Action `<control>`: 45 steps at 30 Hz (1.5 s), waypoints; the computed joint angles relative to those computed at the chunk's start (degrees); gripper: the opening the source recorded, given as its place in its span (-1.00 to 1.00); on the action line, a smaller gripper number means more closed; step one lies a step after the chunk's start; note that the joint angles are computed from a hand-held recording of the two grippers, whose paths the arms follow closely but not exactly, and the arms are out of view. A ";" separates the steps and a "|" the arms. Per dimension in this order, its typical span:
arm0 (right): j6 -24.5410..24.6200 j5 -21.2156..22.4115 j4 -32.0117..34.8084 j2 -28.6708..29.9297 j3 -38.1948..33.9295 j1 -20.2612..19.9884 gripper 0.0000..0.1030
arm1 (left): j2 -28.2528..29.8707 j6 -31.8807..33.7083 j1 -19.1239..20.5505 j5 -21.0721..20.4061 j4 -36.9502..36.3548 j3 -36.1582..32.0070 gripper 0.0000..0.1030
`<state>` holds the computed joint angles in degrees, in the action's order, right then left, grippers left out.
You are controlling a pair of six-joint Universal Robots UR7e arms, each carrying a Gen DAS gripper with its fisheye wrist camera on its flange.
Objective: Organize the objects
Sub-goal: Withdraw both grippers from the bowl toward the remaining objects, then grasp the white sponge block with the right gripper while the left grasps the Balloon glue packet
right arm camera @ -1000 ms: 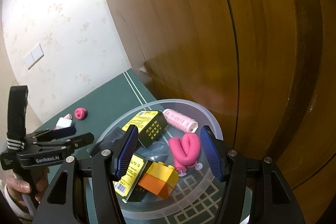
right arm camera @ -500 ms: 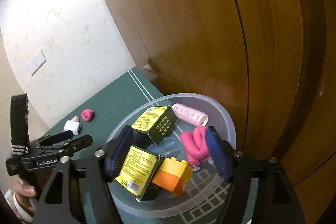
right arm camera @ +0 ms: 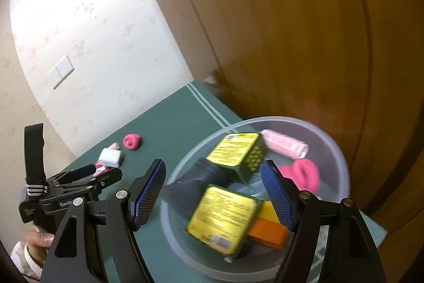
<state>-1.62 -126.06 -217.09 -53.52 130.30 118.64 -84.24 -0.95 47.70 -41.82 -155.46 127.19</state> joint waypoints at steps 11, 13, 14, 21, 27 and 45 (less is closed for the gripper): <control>2.13 2.98 7.58 4.56 -5.86 1.19 0.58 | -3.57 2.49 4.41 2.08 -0.99 -0.74 0.93; 2.28 3.20 9.10 5.42 -7.15 1.42 0.60 | -4.04 2.89 5.15 2.43 -0.99 -1.01 0.93; 2.57 3.49 10.16 5.82 -7.88 1.49 0.61 | -4.30 3.17 5.78 2.77 -1.13 -1.29 0.93; 3.28 6.93 17.53 8.44 -13.48 1.49 0.66 | -5.37 3.41 9.61 4.89 -1.57 -3.52 0.93; 5.10 11.25 26.12 12.51 -20.45 0.95 0.66 | -5.15 4.96 12.25 6.92 -3.93 -4.44 0.93; 7.00 19.61 44.27 29.20 -46.15 -0.51 0.66 | -4.46 2.47 17.50 6.05 -3.84 -7.12 0.93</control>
<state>5.38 -106.45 -172.82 -24.32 84.15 118.13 -88.70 1.52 65.20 -35.76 -159.30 120.07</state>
